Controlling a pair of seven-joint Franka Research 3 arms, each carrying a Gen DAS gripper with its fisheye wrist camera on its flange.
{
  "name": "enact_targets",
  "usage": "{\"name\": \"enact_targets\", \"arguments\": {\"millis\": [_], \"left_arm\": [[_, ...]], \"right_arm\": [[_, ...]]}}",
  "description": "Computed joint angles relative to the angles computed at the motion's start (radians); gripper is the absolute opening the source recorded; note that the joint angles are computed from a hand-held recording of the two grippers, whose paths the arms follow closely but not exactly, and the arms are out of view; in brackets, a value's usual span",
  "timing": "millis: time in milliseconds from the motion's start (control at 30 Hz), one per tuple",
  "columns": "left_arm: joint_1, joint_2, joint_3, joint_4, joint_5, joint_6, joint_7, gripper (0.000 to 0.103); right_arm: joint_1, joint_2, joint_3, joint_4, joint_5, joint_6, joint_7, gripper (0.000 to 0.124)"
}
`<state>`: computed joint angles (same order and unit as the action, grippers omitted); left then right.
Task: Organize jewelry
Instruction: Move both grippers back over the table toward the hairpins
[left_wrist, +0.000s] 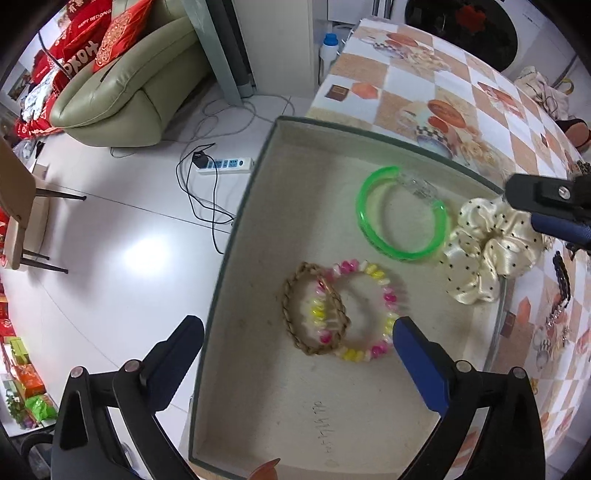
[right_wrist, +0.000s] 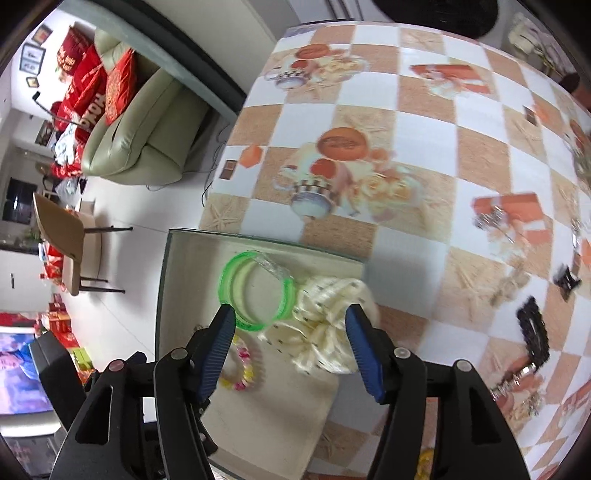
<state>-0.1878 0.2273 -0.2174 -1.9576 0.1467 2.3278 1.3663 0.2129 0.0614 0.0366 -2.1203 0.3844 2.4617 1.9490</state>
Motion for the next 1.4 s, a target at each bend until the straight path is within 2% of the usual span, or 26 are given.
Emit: {"name": "enact_targets", "arguments": {"millis": [100, 167, 433, 700, 900, 1100, 1400], "left_arm": [[-0.012, -0.021, -0.005, -0.010, 0.019, -0.007, -0.003, 0.103], [-0.015, -0.030, -0.010, -0.009, 0.018, -0.014, 0.010, 0.103], [-0.055, -0.050, -0.033, -0.008, 0.027, -0.041, 0.062, 0.103], [-0.108, -0.050, -0.062, 0.025, 0.008, -0.052, 0.116, 0.103], [-0.147, -0.026, -0.076, 0.078, 0.014, -0.064, 0.123, 0.103], [-0.180, 0.005, -0.086, 0.125, 0.027, -0.074, 0.130, 0.103], [-0.237, 0.100, -0.092, 0.244, 0.075, -0.084, 0.111, 0.103]], "right_arm": [[-0.002, -0.060, -0.004, -0.070, -0.006, 0.013, 0.035, 0.070], [-0.007, -0.104, -0.006, -0.124, -0.011, 0.015, 0.062, 0.085], [-0.059, -0.303, -0.015, -0.342, -0.047, -0.007, 0.175, 0.085], [-0.163, -0.541, -0.019, -0.564, -0.098, -0.078, 0.320, 0.085], [-0.228, -0.666, -0.027, -0.667, -0.125, -0.126, 0.363, 0.085], [-0.272, -0.737, -0.037, -0.721, -0.132, -0.152, 0.360, 0.085], [-0.296, -0.729, -0.039, -0.722, -0.165, -0.173, 0.298, 0.085]]}}
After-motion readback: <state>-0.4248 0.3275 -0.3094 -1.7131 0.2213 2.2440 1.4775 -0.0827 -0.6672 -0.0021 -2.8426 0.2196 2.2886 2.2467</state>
